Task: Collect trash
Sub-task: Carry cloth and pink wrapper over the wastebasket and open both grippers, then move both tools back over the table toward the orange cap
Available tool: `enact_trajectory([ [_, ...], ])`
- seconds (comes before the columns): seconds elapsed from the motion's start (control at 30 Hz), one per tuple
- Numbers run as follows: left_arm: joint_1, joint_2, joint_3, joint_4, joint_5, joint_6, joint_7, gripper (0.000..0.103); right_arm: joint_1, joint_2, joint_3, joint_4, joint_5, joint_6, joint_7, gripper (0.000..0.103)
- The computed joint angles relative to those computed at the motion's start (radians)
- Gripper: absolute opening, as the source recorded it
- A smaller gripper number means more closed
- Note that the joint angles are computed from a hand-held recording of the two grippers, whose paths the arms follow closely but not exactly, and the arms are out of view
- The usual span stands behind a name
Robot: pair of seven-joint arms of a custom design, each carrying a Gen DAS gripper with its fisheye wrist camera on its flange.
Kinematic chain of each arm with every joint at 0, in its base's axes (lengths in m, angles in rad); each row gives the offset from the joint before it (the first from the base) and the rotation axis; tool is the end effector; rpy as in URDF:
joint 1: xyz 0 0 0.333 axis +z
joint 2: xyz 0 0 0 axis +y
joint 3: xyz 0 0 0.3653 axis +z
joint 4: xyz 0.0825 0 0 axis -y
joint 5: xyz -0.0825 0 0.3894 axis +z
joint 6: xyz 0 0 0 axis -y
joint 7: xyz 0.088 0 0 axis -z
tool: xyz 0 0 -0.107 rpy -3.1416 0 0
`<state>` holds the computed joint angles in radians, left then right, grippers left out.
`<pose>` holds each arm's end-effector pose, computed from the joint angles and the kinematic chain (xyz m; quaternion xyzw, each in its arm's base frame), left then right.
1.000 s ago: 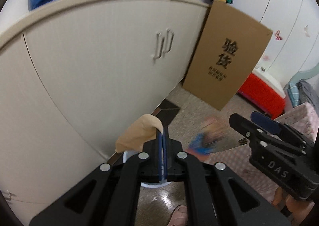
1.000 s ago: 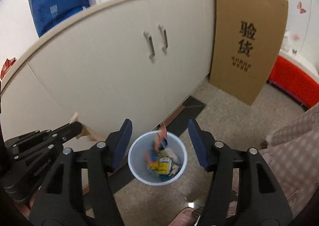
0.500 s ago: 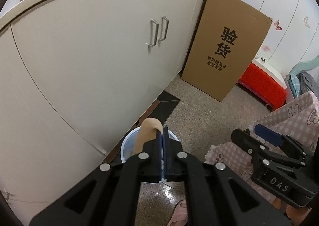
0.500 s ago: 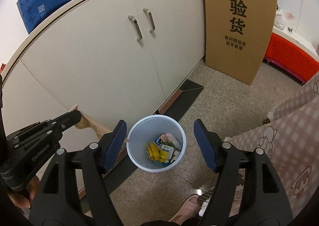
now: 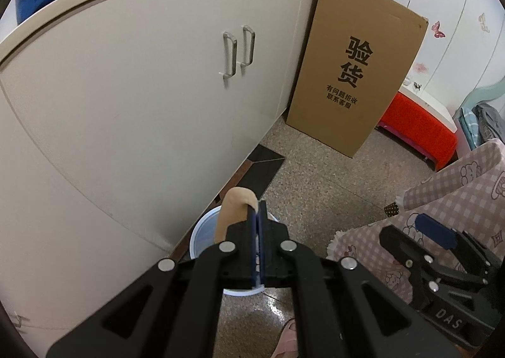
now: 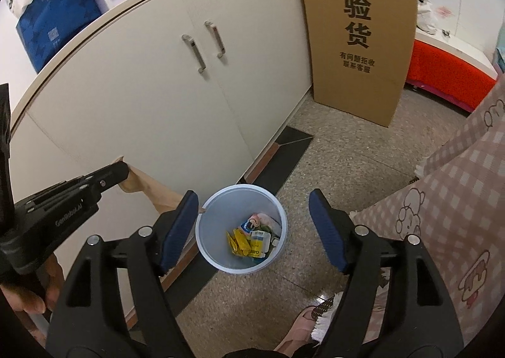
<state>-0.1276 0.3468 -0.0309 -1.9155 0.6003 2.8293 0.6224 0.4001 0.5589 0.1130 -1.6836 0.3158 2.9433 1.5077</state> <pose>0.6676 -0.1337 0.4143 -0.7568 0.5737 -0.2241 0.2187 0.6744 0.3377 0.3945 -0.7386 0.5739 -0.0885 0.3424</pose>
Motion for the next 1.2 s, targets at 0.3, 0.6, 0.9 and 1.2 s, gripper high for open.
enact_trajectory([
  [0.3, 0.009, 0.065, -0.017, 0.111, -0.050, -0.073, 0.047, 0.004, -0.014, -0.005, -0.006, -0.025, 0.017, 0.034, 0.027, 0.073],
  [0.6, -0.014, 0.081, 0.013, 0.140, -0.031, -0.124, -0.036, 0.074, -0.030, -0.027, -0.002, -0.060, 0.025, 0.037, 0.026, 0.073],
  [0.9, -0.033, 0.013, 0.006, 0.066, 0.022, -0.112, -0.093, 0.077, -0.056, -0.096, 0.021, -0.122, 0.053, 0.076, 0.004, 0.074],
  [1.2, -0.064, -0.100, -0.017, 0.002, 0.127, -0.093, -0.208, 0.079, -0.122, -0.228, 0.083, -0.232, 0.137, 0.157, -0.063, 0.076],
])
